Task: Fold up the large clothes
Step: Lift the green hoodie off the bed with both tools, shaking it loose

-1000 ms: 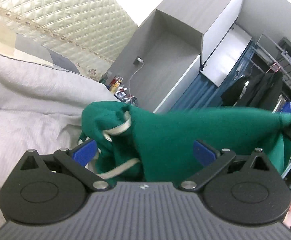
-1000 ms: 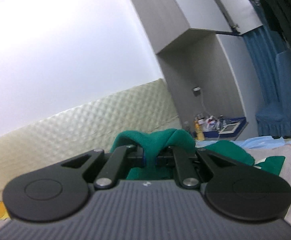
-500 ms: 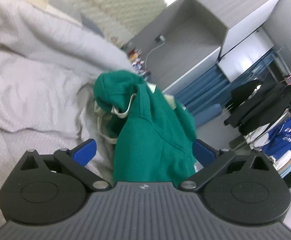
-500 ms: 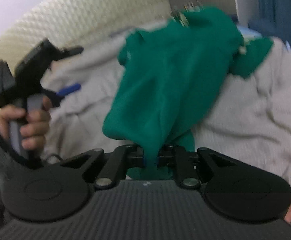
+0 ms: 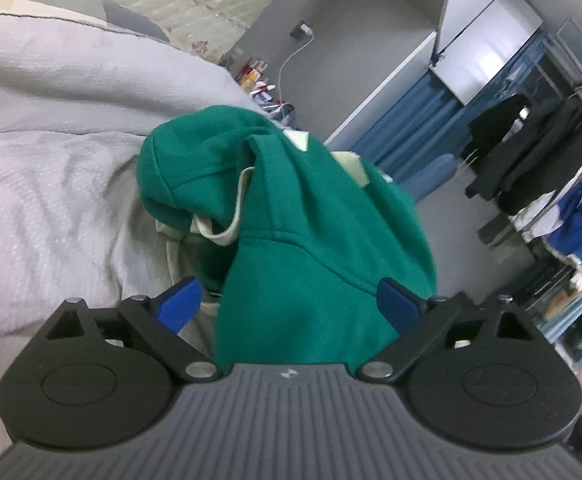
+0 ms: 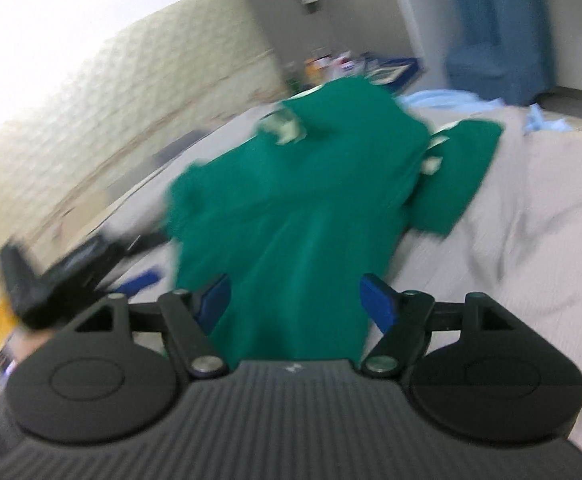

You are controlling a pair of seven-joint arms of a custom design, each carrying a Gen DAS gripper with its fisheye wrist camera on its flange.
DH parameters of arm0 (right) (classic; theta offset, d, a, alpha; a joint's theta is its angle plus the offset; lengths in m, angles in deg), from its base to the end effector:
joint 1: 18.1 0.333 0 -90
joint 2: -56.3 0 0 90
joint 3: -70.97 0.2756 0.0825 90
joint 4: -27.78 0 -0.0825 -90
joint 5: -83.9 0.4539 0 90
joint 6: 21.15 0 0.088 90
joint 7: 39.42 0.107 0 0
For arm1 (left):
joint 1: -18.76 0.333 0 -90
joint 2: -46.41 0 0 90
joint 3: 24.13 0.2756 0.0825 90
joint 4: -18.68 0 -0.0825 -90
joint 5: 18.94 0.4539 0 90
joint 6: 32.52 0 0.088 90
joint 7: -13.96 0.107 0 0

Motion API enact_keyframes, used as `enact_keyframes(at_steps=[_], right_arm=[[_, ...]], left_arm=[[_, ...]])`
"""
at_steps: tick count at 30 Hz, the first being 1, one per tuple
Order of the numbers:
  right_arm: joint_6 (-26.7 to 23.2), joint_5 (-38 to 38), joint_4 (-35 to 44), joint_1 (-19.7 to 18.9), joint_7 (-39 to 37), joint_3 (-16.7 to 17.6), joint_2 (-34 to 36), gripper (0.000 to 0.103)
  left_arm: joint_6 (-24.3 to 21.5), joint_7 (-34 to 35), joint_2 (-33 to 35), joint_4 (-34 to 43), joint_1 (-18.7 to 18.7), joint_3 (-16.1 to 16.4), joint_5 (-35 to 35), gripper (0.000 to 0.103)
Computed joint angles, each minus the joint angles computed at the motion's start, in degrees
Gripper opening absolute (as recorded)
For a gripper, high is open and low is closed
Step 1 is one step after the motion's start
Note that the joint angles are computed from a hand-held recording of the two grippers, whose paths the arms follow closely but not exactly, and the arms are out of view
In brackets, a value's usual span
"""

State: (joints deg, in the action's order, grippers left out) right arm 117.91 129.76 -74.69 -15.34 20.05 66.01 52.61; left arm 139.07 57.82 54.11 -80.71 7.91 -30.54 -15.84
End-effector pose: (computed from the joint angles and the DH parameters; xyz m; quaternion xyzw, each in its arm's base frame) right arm 0.6619 -0.0242 0.6018 -0.6447 0.6052 -0.1132 0.4531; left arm 0.6791 -0.2105 0.5744 -0.7197 0.4437 -0.5169 0.1341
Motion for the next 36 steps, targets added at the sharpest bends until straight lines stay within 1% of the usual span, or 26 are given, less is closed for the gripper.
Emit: enact_keyframes(at_steps=[1,2,3,6,8,11,12,14,15,16,18,19,20,21,22,23,24,25,26,27,28,29,31,32,34,36], right_arm=[[0.9,-0.4,2.3,-0.1,2.6,0.1,2.5,0.074],[1.5,1.6,6.1,-0.4,4.9,0.1,6.7,0.076],[2.3,4.8,8.4,-1.2,4.6,0.8,9.5,0.082],[5.5,7.8,13.1,-3.5,4.3,3.1,16.1,0.083],[3.1,11.1,15.4,-5.9,3.5,5.0,19.3,0.083],[0.0,13.3,17.3,-8.6,4.6,7.3,22.0,0.087],[-0.8,14.4,18.3,-9.4,4.8,8.0,23.2,0.087],[-2.9,17.3,19.8,-11.2,4.8,9.4,25.1,0.087],[-4.1,19.0,19.9,-12.2,4.9,10.3,25.4,0.087],[-5.4,20.8,18.0,-12.2,5.0,10.1,23.8,0.087],[-7.4,22.3,18.5,-13.0,7.0,10.6,24.6,0.088],[-7.8,23.2,18.1,-13.1,7.1,10.6,24.4,0.088],[-8.5,24.3,18.0,-13.3,7.2,10.7,24.3,0.079],[-9.4,25.4,17.8,-13.6,7.0,10.7,24.2,0.068],[-9.1,25.5,17.1,-13.3,7.0,10.5,23.4,0.064],[-8.5,25.4,16.4,-12.9,6.4,10.3,22.5,0.051],[-7.6,24.6,15.6,-12.4,5.3,9.9,21.3,0.034],[-7.0,24.6,14.8,-12.0,4.0,9.7,20.5,0.025],[-6.0,24.8,14.0,-11.6,2.7,9.5,19.5,0.019],[-5.1,24.4,13.1,-11.1,1.9,9.1,18.1,0.015],[-4.8,24.6,12.3,-10.7,0.7,8.8,16.9,0.014],[-4.6,25.7,10.6,-10.5,-1.5,8.5,15.1,0.014],[-4.4,29.5,6.8,-9.8,-6.1,7.6,10.9,0.013],[-4.9,31.1,5.2,-9.5,-7.2,6.9,9.2,0.013],[-6.3,34.3,1.1,-8.8,-9.5,5.2,5.1,0.013],[-7.4,35.2,-2.8,-7.7,-11.8,3.6,0.8,0.012]], left_arm=[[0.1,1.7,1.5,1.3,0.6,-0.7,-1.9,0.093],[0.5,4.4,2.8,2.2,1.6,-1.8,-5.1,0.092],[1.0,6.5,3.8,3.0,2.3,-2.7,-7.8,0.088],[2.7,16.9,6.4,4.5,5.8,-7.4,-18.3,0.079],[2.6,23.6,8.7,6.8,7.8,-10.1,-23.9,0.074],[1.1,26.4,11.4,10.3,6.7,-9.4,-26.4,0.066],[1.6,29.0,12.0,10.8,7.1,-10.1,-27.5,0.062],[2.8,30.0,12.6,11.3,5.0,-7.9,-25.9,0.055],[2.7,31.0,13.0,11.8,5.0,-8.0,-26.1,0.050],[2.4,33.2,13.5,12.3,6.2,-9.6,-27.7,0.046],[2.7,37.1,14.1,13.1,7.6,-11.8,-30.5,0.038],[2.9,38.1,14.2,13.3,7.5,-11.8,-31.0,0.032],[3.1,39.5,14.1,13.4,7.9,-12.4,-32.1,0.030],[3.3,41.6,14.1,13.3,9.1,-14.1,-34.4,0.025],[3.8,43.9,13.9,13.1,10.4,-15.8,-37.0,0.022],[3.7,43.9,14.0,13.7,9.9,-15.6,-37.8,0.022],[3.5,45.0,13.6,13.6,10.2,-15.9,-39.2,0.020],[3.0,43.7,12.7,13.0,8.9,-14.3,-38.6,0.019],[2.3,40.8,11.6,12.1,6.6,-11.4,-36.5,0.018],[2.5,39.9,10.7,11.2,5.9,-10.5,-36.0,0.017],[3.6,41.0,9.6,9.8,6.4,-11.5,-37.5,0.016],[5.0,43.2,8.4,8.5,7.7,-13.3,-40.3,0.016],[7.7,53.3,5.6,5.8,12.6,-19.9,-50.6,0.014],[8.7,57.7,4.3,5.0,14.0,-22.1,-55.2,0.014],[10.1,69.4,1.3,3.4,17.8,-27.1,-68.2,0.013],[9.9,75.7,-2.5,1.4,18.7,-28.1,-78.2,0.012]])
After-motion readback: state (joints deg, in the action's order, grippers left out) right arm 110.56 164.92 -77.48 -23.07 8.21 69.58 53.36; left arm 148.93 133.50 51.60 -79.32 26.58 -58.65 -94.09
